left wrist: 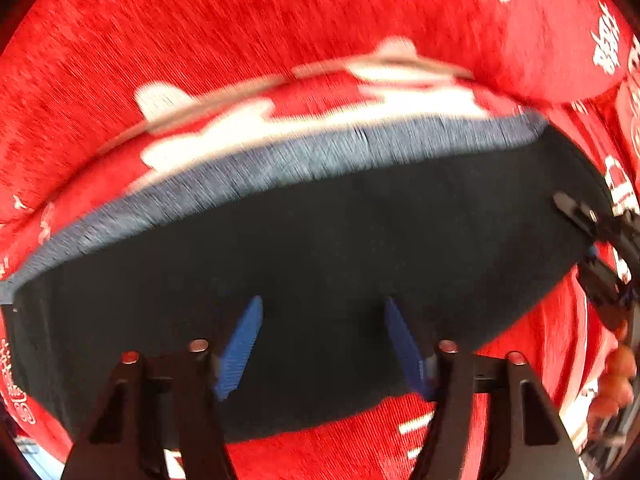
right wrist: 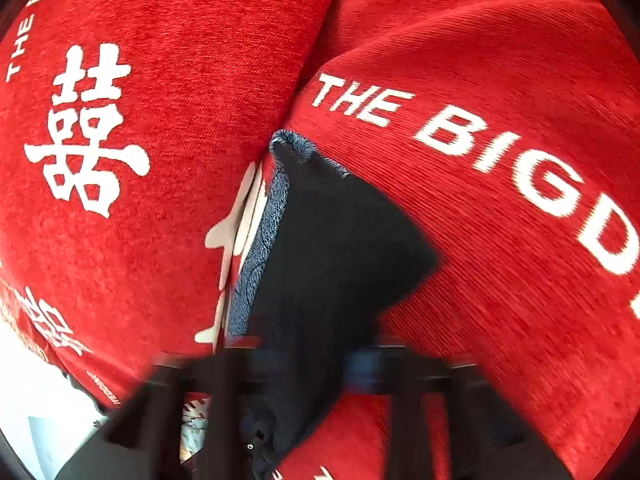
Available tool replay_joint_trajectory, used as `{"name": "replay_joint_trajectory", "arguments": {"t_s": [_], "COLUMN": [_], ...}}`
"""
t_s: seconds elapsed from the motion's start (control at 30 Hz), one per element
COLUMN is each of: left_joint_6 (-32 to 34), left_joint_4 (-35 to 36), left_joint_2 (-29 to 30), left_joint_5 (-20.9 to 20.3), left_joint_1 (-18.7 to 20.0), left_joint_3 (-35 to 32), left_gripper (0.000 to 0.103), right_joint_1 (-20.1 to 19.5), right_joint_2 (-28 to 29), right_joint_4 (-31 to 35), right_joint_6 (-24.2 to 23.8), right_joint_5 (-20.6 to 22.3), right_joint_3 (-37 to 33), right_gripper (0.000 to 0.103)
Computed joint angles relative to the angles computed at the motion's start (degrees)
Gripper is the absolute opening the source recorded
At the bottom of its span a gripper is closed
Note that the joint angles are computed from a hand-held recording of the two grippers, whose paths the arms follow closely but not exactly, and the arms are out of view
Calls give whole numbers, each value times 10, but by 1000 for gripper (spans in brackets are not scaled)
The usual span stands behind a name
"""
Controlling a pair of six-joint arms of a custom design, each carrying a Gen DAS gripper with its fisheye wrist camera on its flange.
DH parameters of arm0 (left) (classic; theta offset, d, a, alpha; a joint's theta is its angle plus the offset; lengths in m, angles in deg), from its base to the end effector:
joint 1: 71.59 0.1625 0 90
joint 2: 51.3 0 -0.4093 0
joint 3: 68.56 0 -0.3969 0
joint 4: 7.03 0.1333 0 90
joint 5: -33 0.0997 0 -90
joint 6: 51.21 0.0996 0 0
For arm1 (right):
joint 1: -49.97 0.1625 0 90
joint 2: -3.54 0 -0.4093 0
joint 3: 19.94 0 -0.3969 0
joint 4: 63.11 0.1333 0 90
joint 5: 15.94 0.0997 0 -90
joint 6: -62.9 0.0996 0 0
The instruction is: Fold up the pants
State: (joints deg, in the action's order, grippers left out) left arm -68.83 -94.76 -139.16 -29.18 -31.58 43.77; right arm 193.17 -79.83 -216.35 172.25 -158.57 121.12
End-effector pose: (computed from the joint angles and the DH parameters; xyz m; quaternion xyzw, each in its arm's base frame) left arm -0.2107 -0.4115 0.2836 0.3166 0.8914 0.0564 0.3192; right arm 0.3243 -0.1750 0.1831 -0.4403 -0.7799 0.4442 0.0243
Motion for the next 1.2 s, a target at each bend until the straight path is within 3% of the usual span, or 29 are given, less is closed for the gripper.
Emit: {"name": "replay_joint_trajectory", "arguments": {"t_s": [0.1, 0.3, 0.4, 0.47, 0.53, 0.6, 0.83, 0.97, 1.03, 1.1, 1.17, 1.2], "left_joint_6": [-13, -35, 1, 16, 11, 12, 85, 121, 115, 111, 115, 122], "left_joint_4": [-41, -100, -121, -118, -104, -101, -56, 13, 50, 87, 106, 112], "left_joint_2": [14, 65, 66, 66, 67, 58, -3, -8, -8, -15, -13, -15], "left_joint_5": [11, 29, 66, 55, 9, -7, 36, 79, 92, 90, 87, 84], "left_joint_1": [6, 12, -12, -6, 24, 43, 104, 178, 204, 232, 249, 257], "left_joint_3": [-8, 11, 37, 30, -2, -22, -84, -153, -180, -200, -220, -230], "left_gripper": [66, 66, 66, 66, 66, 66, 66, 66, 66, 66, 66, 66], "right_joint_1": [6, 26, 25, 27, 28, 29, 36, 28, 20, 6, -7, -7], "right_joint_2": [6, 29, 53, 67, 88, 111, 236, 333, 386, 436, 493, 523], "right_joint_4": [18, 122, 148, 182, 191, 206, 335, 381, 379, 373, 443, 498], "right_joint_6": [-37, -135, -188, -211, -236, -261, -339, -395, -421, -440, -431, -430], "right_joint_5": [-7, 0, 11, 12, 12, 12, 25, 55, 80, 111, 145, 147], "right_joint_3": [-26, -115, -156, -183, -209, -240, -394, -477, -509, -531, -583, -621], "right_gripper": [13, 13, 13, 13, 13, 13, 13, 15, 18, 32, 34, 42]}}
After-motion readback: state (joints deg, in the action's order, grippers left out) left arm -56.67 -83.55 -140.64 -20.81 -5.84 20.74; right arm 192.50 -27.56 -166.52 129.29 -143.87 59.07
